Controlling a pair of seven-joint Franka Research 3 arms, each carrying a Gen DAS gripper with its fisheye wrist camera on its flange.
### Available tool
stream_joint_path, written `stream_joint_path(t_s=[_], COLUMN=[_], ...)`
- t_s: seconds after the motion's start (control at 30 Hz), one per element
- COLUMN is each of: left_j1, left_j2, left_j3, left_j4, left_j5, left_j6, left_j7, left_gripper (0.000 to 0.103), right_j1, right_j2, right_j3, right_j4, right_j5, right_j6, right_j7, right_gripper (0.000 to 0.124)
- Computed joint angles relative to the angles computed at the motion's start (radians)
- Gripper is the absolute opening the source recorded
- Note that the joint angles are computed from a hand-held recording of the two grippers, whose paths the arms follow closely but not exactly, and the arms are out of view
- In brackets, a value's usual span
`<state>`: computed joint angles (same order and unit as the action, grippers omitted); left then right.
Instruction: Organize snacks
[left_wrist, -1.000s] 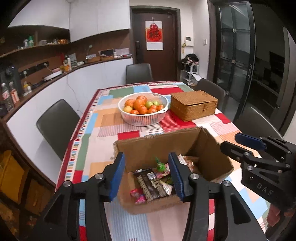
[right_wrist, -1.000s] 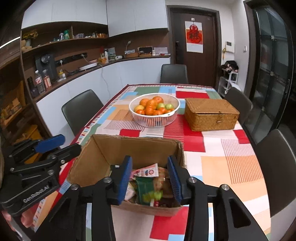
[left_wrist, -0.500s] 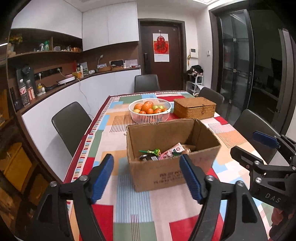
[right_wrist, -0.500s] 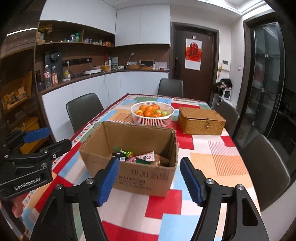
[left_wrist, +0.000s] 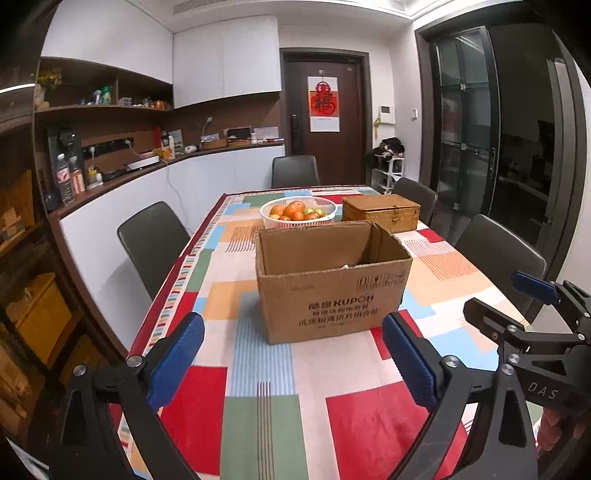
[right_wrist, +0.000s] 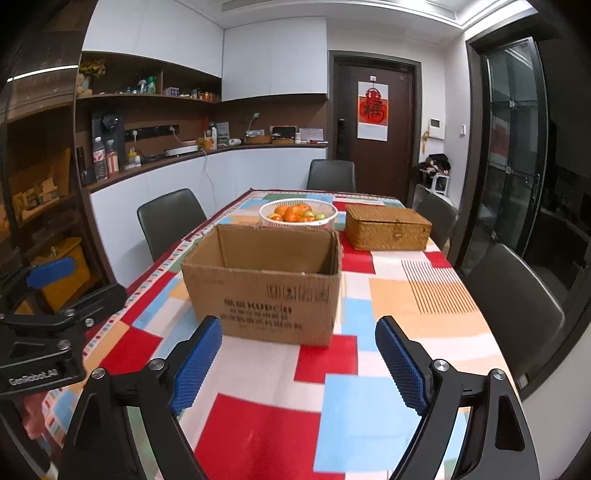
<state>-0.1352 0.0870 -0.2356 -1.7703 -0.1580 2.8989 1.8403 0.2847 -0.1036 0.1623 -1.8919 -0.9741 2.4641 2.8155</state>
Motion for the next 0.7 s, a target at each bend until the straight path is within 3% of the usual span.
stream_joint_path(t_s=[0.33, 0.5, 0.7], left_j1=[-0.017, -0.026, -0.033], left_j2=[-0.084, -0.094, -0.099], left_j3=[0.028, 0.044, 0.051], left_j4=[-0.114, -0.127, -0.132], left_j5=[-0.006, 0.016, -0.048], left_j6=[0.075, 0.078, 0.071], left_j7=[0.005, -0.013, 0.033], left_gripper=[0.103, 0.103, 0.103], right_j1=[0.003, -0.004, -0.003], right_j2=[-0.061, -0.074, -0.075], right_j3=[0.037, 0.049, 0.059], right_j4=[-0.058, -0.067, -0.063], right_j5=[-0.032, -0.04, -0.053], right_j6=[-0.046, -0.044, -0.056], right_j7=[0.057, 0.065, 0.066], right_gripper=[0.086, 0.086, 0.086])
